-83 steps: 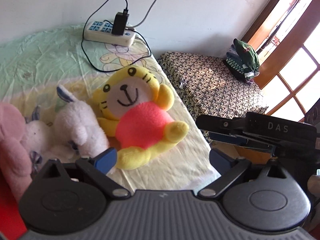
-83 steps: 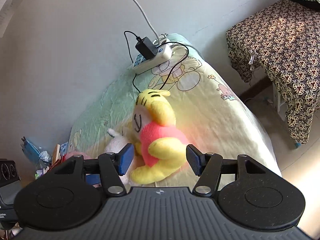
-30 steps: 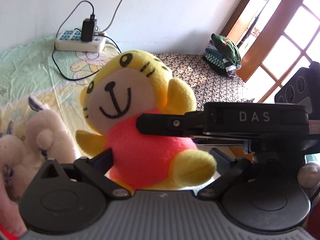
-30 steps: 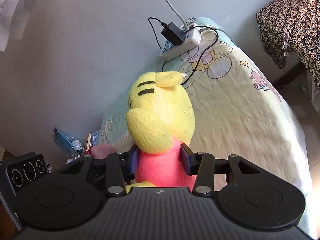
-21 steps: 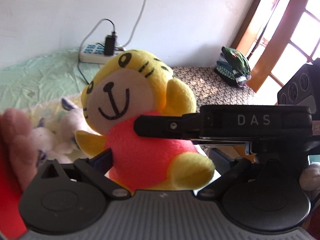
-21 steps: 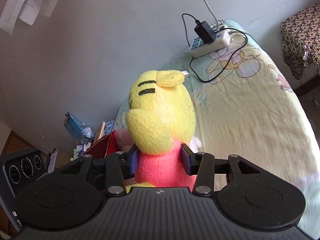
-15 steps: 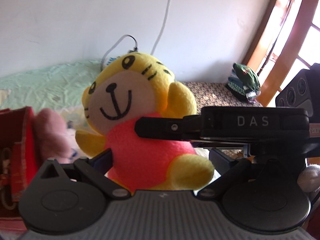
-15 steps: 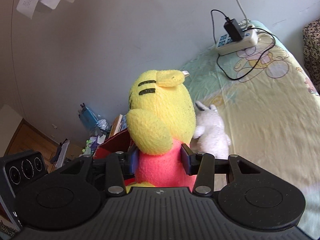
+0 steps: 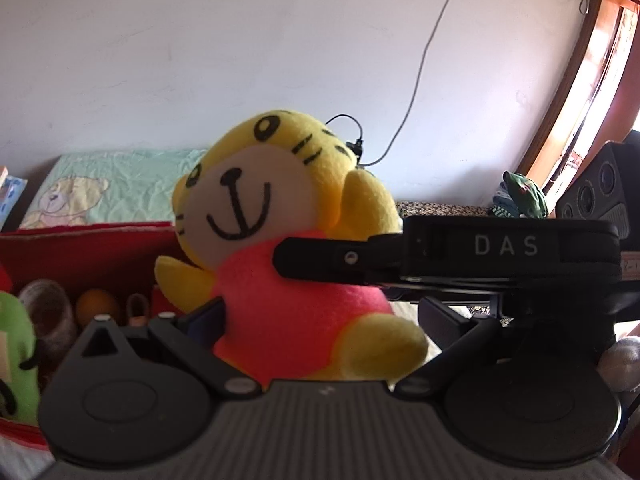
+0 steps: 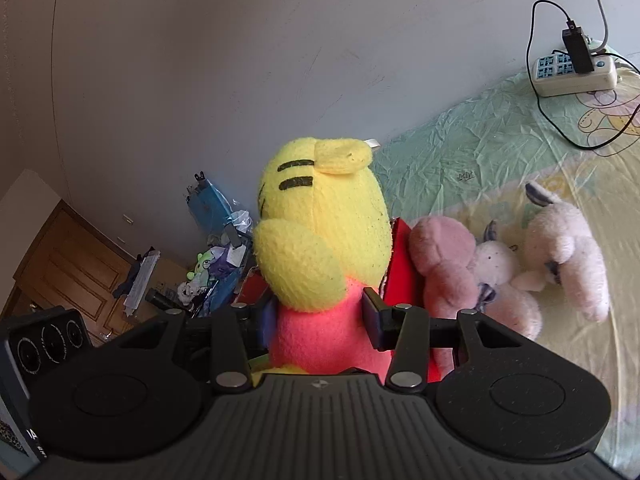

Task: Organize objects
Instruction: 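Lift the tiger plush with the right gripper and carry it to the red box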

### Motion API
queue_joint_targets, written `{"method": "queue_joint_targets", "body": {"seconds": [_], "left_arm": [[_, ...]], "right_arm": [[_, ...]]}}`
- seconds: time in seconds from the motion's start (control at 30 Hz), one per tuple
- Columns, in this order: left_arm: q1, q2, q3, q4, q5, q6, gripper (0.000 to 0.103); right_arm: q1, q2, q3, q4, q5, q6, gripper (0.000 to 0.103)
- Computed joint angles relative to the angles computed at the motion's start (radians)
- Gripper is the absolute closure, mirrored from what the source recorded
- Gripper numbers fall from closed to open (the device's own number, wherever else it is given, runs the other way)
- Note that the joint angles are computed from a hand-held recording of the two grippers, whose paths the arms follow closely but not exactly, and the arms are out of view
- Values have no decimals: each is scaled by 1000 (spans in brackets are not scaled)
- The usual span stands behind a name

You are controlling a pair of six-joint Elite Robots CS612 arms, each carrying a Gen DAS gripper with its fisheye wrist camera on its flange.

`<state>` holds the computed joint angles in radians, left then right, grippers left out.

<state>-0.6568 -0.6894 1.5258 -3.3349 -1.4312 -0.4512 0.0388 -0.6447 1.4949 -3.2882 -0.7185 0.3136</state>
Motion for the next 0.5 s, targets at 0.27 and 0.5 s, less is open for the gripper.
{"method": "queue_joint_targets", "body": {"seconds": [0.27,0.5], "left_arm": [[63,1,27,19,-97,43,5],[100,17,18,41,-169,110,4]], "right_arm": [[82,3,-20,20,-196,22,56],[129,5,-33,72,-379,85,57]]}}
